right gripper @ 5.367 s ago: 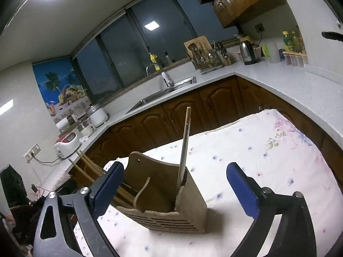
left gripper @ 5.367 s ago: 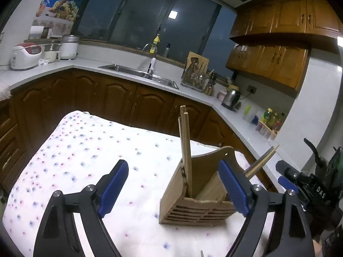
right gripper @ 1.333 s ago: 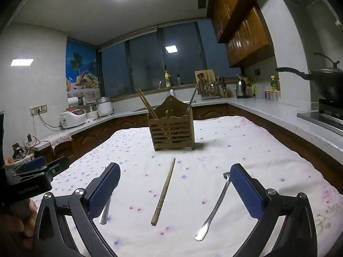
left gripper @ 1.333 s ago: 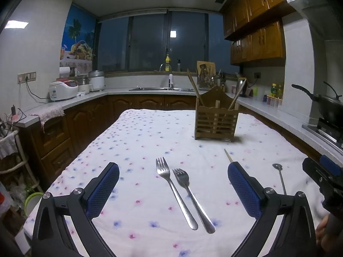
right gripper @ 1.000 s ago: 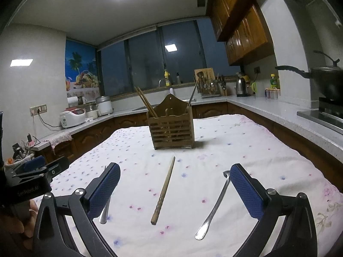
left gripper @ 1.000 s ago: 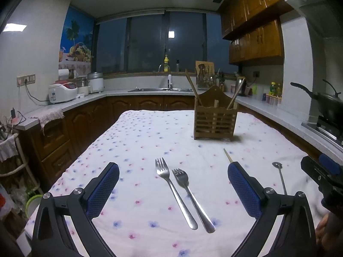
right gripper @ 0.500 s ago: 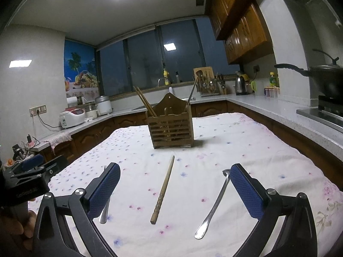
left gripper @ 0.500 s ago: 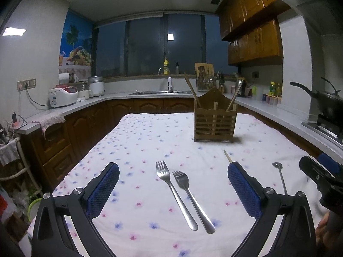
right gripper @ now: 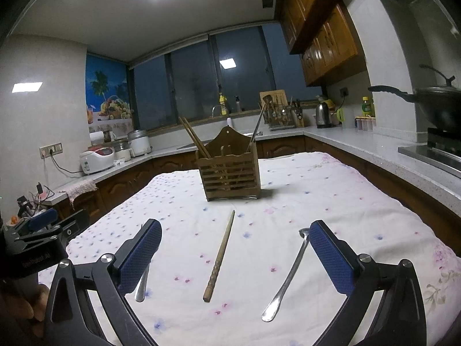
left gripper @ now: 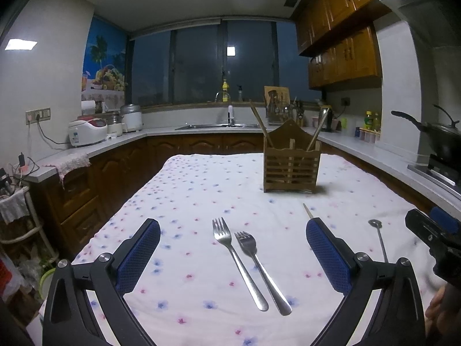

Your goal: Organize utensils

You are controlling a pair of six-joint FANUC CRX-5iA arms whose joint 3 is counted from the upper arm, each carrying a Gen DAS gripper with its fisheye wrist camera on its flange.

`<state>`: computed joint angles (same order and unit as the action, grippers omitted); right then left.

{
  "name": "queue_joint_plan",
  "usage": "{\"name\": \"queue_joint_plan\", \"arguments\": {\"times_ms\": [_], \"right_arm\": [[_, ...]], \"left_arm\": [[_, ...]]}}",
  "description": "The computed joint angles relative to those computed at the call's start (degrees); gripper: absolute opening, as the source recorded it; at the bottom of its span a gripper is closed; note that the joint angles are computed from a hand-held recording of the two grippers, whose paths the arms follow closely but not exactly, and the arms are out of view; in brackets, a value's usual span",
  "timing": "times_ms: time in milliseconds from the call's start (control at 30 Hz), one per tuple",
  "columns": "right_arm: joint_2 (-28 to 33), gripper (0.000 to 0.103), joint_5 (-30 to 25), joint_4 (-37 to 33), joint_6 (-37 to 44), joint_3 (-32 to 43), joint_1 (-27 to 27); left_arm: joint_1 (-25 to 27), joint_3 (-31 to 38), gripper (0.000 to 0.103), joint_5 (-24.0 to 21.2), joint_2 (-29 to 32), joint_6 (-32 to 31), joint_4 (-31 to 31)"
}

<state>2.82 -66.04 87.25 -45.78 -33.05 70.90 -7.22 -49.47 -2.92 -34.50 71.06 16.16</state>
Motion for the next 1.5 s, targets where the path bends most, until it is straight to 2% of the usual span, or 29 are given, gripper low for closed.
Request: {"name": "queue_joint_plan", "arguments": {"times_ms": [100,167,300,333,400,533,567,667,700,800,833,900,967,1000,1367,1500], "right_arm": [[-0.1,0.103,0.0,0.0,0.0,0.0,0.0],[-0.1,0.103,0.0,0.0,0.0,0.0,0.0],[0.0,0.103,0.0,0.0,-0.4,0.0,0.0],[0.0,0.103,0.0,0.0,-0.4,-0.1,0.0],[0.0,0.103,0.0,0.1,-0.4,-0.1,0.0],[0.0,0.103,-0.1,0.2,-0.5,-0.1,0.0],[0.0,0.103,0.0,0.3,-0.6,-0.2,-0.1],[0.0,0.103,-0.1,0.1,-0.5,0.0,0.0],[0.1,0.103,-0.1,0.1,-0.6,0.0,0.0],[0.0,0.103,-0.1,0.1,-0.6,0.0,0.0],[0.1,0.103,-0.1,0.1,-0.7,0.0,0.0],[0.1,0.103,0.0,0.2,-0.6,0.0,0.0],[0.1,0.103,-0.1,0.1,-0.6,0.0,0.0],[0.1,0.103,0.0,0.1,-0.6,0.0,0.0],[0.2,0.103,-0.2,0.1,-0.7,0.1,0.0],[0.1,0.103,-0.1,0.0,-0.7,0.1,0.1]], "left_arm": [[0.0,-0.6,0.102,0.1,0.3,-3.3,3.7],[0.3,0.1,0.102,-0.5,0.3,-1.6,1.9],[0.3,0.1,0.102,-0.4,0.3,-1.8,1.9],[0.0,-0.4,0.102,0.2,0.3,-3.8,3.7],[0.1,0.0,0.102,-0.1,0.3,-2.5,2.0],[-0.5,-1.0,0.102,0.9,0.2,-5.9,5.2],[-0.4,-0.6,0.102,0.1,-0.1,-3.7,3.0],[-0.7,-1.2,0.102,0.8,-0.2,-5.8,5.3],[-0.4,-0.6,0.102,0.2,-0.2,-3.7,3.0],[-0.4,-0.5,0.102,0.0,-0.2,-3.3,2.6],[-0.6,-1.1,0.102,0.6,-0.2,-5.5,4.9],[-0.4,-0.3,0.102,-0.3,-0.3,-2.8,2.0],[-0.6,-0.9,0.102,0.3,-0.3,-4.8,4.1],[-0.5,-0.4,0.102,-0.2,-0.2,-2.9,2.3],[-0.6,0.2,0.102,-0.6,-0.1,-1.7,0.8],[-0.7,1.4,0.102,-1.3,0.3,0.9,-1.8]]}}
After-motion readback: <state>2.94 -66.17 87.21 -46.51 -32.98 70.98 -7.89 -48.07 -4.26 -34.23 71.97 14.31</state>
